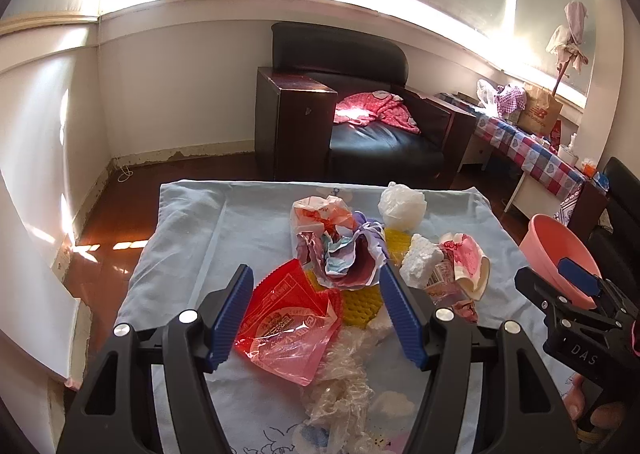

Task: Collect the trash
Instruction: 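Grasp the white foam net with the left tool while the right tool grasps a crumpled wrapper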

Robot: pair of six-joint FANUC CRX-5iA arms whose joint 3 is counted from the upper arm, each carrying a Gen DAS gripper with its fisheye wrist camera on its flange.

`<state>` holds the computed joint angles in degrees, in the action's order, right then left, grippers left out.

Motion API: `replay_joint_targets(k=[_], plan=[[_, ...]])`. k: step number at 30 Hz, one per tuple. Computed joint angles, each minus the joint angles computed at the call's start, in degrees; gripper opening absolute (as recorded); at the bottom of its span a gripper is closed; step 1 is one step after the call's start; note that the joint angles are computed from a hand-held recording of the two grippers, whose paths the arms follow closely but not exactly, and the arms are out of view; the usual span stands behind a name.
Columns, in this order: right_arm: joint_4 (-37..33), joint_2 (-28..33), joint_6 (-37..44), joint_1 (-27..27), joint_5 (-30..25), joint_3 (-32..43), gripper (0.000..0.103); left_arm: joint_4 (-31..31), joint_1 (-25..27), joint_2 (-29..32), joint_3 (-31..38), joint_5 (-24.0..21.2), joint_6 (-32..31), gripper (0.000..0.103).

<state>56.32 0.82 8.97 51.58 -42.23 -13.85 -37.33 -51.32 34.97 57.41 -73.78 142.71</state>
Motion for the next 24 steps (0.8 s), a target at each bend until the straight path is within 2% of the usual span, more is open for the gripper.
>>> replay_joint_targets(k=[4,7,10,17,19,24], plan=[[0.2,-0.1,0.1,-0.1,0.4,-0.3,0.091,1.2,0.7,-2.3,-4.0,2.0,0.6,0.065],[-0.7,-0.2,0.7,-0.1,0.7,-0.2,0.091,4.4,1.7,-4.2,-7.3,3.8,0.4,0.064],[-3.0,-0.2,2.8,-0.1,1.0,0.3,0.084,7.8,2.5,-6.4,-11.3,6.4,-0.6,0.064],[-4.8,-0.6,4.1,-0.1,2.1,0.2,0.083,17.9,4.2,-12.0,-22.1,15.4,-6.3,0.061],[-5.0,-0.5,4.5,0.0,2.1,0.2,0.083,19.7,4.2,-11.8,-22.4,15.5,-8.5,0.060],[-5.7,-0.7,5.3,0.1,2.4,0.0,0.083,23.1,4.2,-8.2,-19.1,11.2,-12.7,0.056]])
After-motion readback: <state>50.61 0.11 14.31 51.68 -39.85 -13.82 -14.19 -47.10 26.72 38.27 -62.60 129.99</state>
